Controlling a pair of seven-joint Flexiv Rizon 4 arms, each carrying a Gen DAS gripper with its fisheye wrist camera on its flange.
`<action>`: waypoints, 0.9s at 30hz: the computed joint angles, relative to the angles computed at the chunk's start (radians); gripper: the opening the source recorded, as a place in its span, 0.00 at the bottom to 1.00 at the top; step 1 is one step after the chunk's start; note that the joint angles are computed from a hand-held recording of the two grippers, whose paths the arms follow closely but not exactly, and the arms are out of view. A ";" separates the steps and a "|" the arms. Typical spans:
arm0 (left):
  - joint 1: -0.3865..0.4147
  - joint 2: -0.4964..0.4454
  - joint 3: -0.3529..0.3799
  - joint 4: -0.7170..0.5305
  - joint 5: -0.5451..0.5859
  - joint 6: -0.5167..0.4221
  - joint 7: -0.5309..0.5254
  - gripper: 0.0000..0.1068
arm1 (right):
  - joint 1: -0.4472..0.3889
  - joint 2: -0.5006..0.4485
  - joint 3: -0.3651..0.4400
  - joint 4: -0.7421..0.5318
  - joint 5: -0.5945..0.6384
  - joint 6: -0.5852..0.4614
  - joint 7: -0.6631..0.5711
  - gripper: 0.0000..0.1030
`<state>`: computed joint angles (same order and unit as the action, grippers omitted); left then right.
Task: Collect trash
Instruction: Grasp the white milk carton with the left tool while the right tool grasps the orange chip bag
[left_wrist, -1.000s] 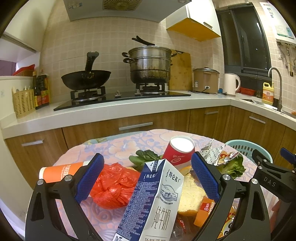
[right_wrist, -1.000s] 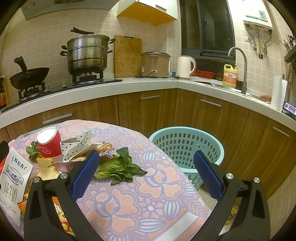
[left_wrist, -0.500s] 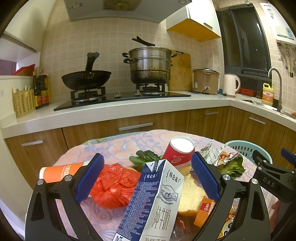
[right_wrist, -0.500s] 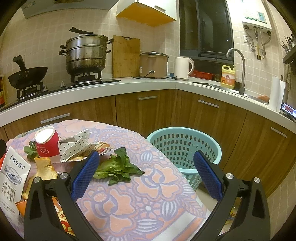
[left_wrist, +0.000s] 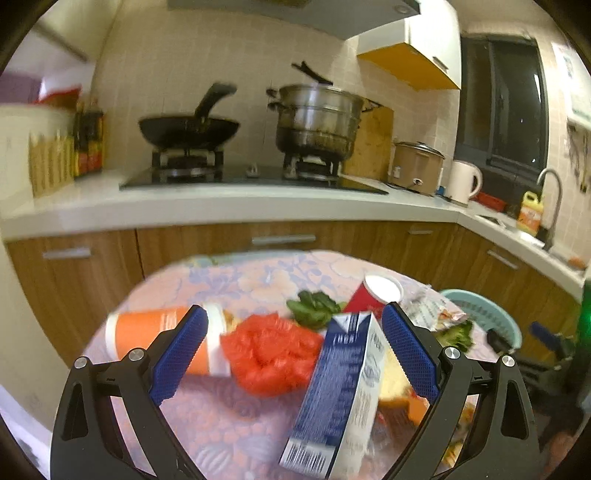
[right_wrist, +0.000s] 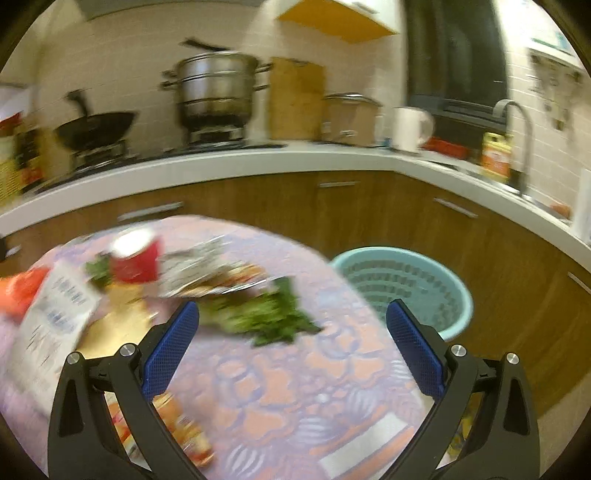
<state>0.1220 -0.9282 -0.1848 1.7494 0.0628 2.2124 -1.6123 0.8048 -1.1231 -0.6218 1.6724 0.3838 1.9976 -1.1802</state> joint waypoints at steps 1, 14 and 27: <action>0.037 0.006 -0.032 0.010 0.036 -0.023 -0.013 0.86 | -0.040 0.032 0.062 0.020 -0.063 0.040 -0.035 0.85; 0.230 -0.036 -0.255 0.056 0.125 -0.308 0.026 0.78 | -0.302 0.171 0.451 0.157 -0.330 0.157 -0.293 0.44; 0.313 -0.127 -0.426 0.066 0.050 -0.310 0.137 0.35 | -0.674 0.210 0.787 0.169 -0.750 0.052 -0.190 0.88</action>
<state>0.4348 -1.0557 -0.6110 1.8150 0.1129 1.9026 -1.4753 0.1310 -0.9134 0.1657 1.8415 -0.3657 2.0495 -1.3703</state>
